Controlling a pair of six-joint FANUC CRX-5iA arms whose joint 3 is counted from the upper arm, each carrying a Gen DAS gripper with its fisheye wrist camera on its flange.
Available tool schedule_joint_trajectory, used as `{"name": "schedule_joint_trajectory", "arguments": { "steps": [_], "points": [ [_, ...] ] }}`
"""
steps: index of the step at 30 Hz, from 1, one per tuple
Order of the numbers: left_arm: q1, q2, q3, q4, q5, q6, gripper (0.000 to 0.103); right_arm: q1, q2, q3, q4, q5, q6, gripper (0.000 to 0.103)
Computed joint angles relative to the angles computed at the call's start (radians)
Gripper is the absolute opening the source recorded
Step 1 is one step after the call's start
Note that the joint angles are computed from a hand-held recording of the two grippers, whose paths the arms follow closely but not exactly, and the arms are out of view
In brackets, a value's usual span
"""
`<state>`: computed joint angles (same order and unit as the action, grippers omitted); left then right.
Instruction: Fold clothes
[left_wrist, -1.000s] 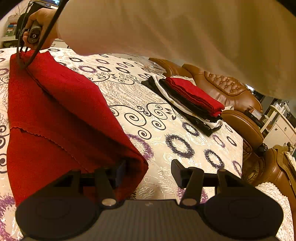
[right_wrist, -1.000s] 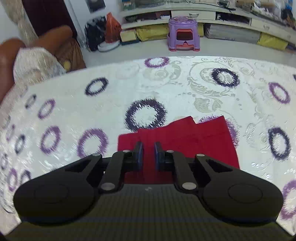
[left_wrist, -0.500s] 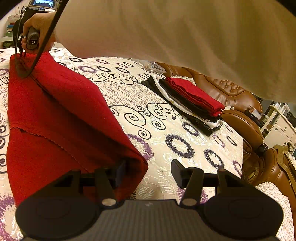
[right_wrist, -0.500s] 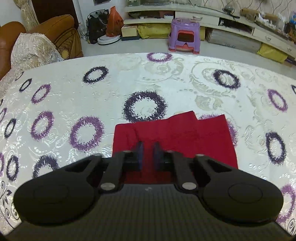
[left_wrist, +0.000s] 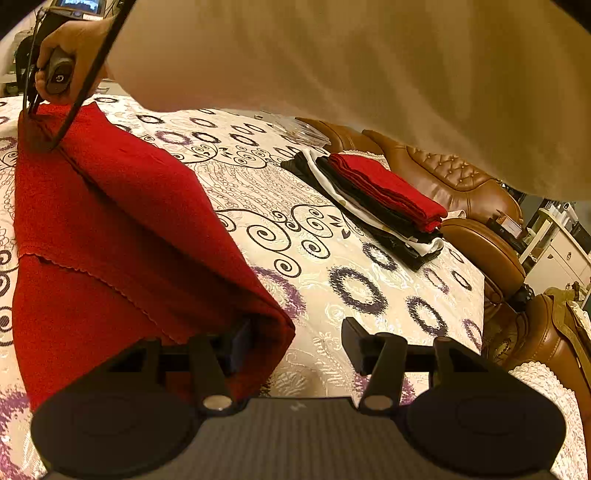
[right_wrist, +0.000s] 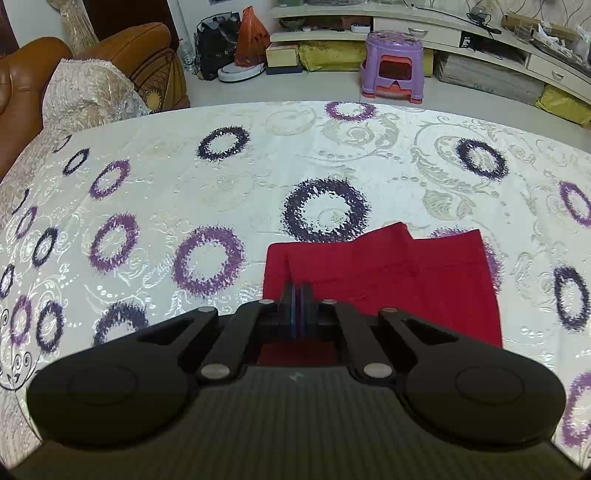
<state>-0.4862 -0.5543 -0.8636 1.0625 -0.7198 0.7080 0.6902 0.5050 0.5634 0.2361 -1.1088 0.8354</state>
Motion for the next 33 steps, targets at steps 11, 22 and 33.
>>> {"name": "schedule_joint_trajectory", "arguments": {
  "steps": [11,22,33],
  "points": [
    [-0.001,0.001,0.000,0.005,-0.001,-0.005,0.058,-0.059,-0.167,-0.144,-0.115,0.057,0.073,0.033],
    [-0.005,0.002,0.004,-0.007,0.001,-0.004,0.060,-0.003,-0.199,-0.237,-0.068,0.031,0.134,0.015],
    [-0.008,0.002,0.007,-0.016,0.001,-0.001,0.061,0.009,-0.207,-0.226,-0.091,0.047,0.151,0.002]
  ]
}}
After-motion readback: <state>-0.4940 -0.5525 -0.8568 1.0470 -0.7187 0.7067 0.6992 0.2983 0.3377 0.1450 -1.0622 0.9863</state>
